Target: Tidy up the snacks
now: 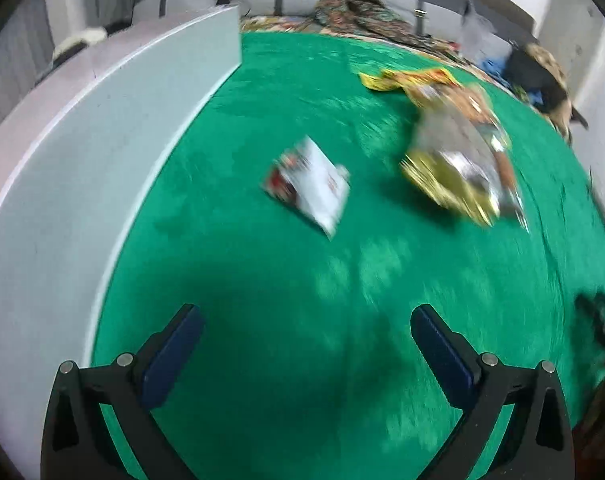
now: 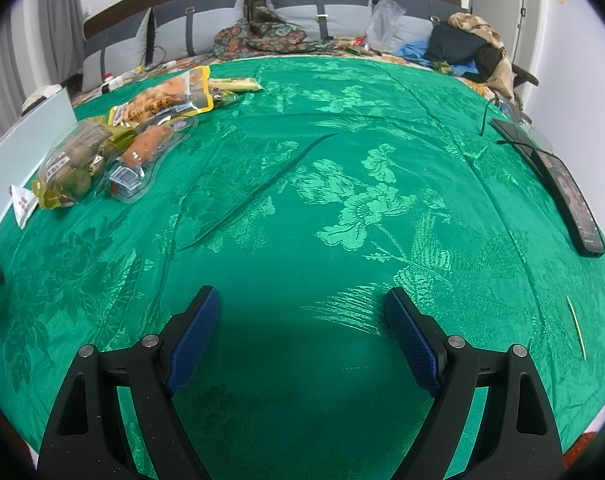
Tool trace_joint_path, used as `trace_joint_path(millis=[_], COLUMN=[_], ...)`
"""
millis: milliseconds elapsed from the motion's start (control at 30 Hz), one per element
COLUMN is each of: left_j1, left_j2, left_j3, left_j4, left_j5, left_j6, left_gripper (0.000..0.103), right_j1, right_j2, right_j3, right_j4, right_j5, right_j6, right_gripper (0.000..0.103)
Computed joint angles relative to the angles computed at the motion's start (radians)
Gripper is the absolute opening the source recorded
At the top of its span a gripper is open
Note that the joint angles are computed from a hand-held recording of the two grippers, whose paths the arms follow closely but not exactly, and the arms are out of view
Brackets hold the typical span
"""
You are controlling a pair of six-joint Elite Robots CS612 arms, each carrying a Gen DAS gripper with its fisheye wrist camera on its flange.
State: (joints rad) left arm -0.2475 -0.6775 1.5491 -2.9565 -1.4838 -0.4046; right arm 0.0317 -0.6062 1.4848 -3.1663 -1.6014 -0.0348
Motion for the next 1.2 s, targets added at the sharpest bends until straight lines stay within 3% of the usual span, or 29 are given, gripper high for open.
trace_joint_path(millis=[100, 267, 433, 533, 567, 800, 1033, 1200], left_j1=[0.010, 0.001, 0.001, 0.002, 0.002, -0.021, -0.047, -0.060], left_j2=[0.025, 0.063, 0.096, 0.103, 0.101, 0.072, 0.008, 0.000], left_j3=[-0.068, -0.145, -0.196, -0.194, -0.189, -0.124, 0.015, 0.043], left_j4=[0.075, 0.112, 0.127, 0.079, 0.057, 0.003, -0.077, -0.091], left_j5=[0.022, 0.045, 0.043, 0.038, 0.034, 0.062, 0.041, 0.031], left_j6=[0.032, 0.120, 0.111, 0.113, 0.125, 0.180, 0.138, 0.104], left_gripper=[0.098, 0.097, 0.092, 0.071, 0.056, 0.054, 0.054, 0.060], right_j1=[0.000, 0.000, 0.000, 0.000, 0.000, 0.000, 0.000, 0.000], right_j2=[0.000, 0.000, 0.000, 0.000, 0.000, 0.000, 0.000, 0.000], right_j3=[0.000, 0.000, 0.001, 0.000, 0.000, 0.000, 0.000, 0.000], right_j4=[0.000, -0.001, -0.002, -0.002, -0.002, -0.003, -0.003, -0.004], right_j5=[0.000, 0.001, 0.002, 0.002, 0.002, 0.003, 0.003, 0.003], right_j6=[0.000, 0.000, 0.000, 0.000, 0.000, 0.001, 0.001, 0.001], right_gripper=[0.087, 0.088, 0.087, 0.088, 0.088, 0.088, 0.088, 0.088])
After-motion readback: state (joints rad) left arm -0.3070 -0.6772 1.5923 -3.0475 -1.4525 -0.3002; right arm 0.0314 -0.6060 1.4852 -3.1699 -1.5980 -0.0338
